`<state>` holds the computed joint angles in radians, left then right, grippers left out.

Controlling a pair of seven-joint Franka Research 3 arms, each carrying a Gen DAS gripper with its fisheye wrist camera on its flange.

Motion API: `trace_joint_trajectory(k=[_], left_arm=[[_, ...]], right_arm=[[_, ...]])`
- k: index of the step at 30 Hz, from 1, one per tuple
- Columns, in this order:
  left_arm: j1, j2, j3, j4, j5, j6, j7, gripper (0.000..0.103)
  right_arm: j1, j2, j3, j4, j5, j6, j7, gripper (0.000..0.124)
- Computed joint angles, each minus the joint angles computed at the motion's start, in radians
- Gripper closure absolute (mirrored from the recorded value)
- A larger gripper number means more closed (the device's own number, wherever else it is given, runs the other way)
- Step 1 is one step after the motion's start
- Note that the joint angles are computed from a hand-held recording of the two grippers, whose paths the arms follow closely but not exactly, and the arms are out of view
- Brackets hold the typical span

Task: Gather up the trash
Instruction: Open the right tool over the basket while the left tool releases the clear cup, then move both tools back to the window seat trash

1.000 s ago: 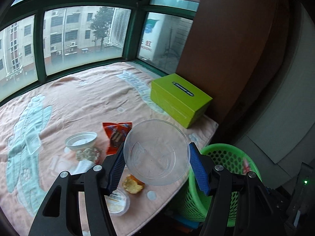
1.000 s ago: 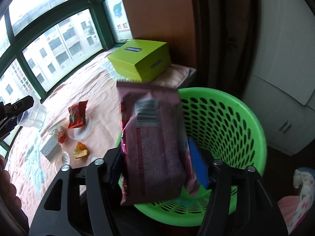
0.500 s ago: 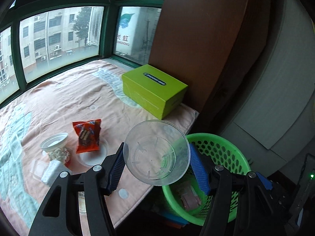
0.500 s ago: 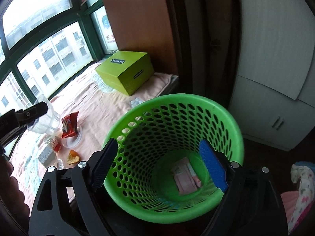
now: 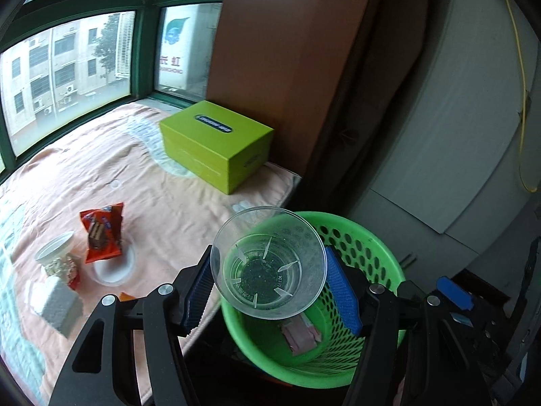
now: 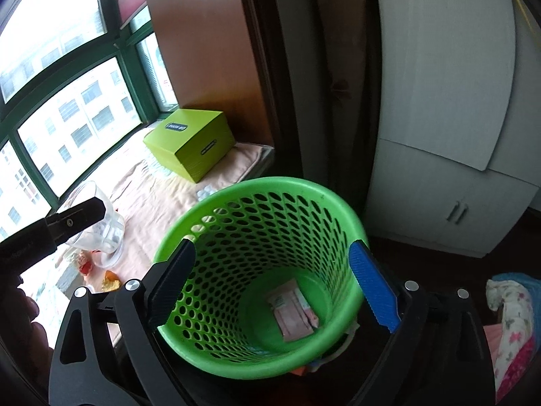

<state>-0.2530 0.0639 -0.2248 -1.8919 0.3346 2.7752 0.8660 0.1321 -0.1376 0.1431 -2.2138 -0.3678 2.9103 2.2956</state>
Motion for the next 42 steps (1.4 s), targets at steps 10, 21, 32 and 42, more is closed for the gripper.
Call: trace_joint_trajectory(k=[10, 21, 32, 42], left_arm=[[-0.017, 0.025, -0.009, 0.015, -0.017, 0.021, 0.021, 0.024], [-0.005, -0.022, 0.007, -0.028, 0.031, 0.027, -0.041, 0.022], [0.039, -0.092, 0.016, -0.092, 0.092, 0.015, -0.130, 0.020], [0.118, -0.194, 0.015, -0.195, 0.249, -0.037, -0.306, 0.015]], right_arm=[[-0.045, -0.028, 0.018, -0.022, -0.066, 0.008, 0.075, 0.031], [-0.035, -0.023, 0.020, -0.012, -0.047, 0.011, 0.054, 0.031], [0.006, 0.002, 0.008, 0.019, 0.006, 0.007, -0.015, 0.031], [0.089, 0.062, -0.004, 0.088, 0.087, 0.006, -0.139, 0.028]])
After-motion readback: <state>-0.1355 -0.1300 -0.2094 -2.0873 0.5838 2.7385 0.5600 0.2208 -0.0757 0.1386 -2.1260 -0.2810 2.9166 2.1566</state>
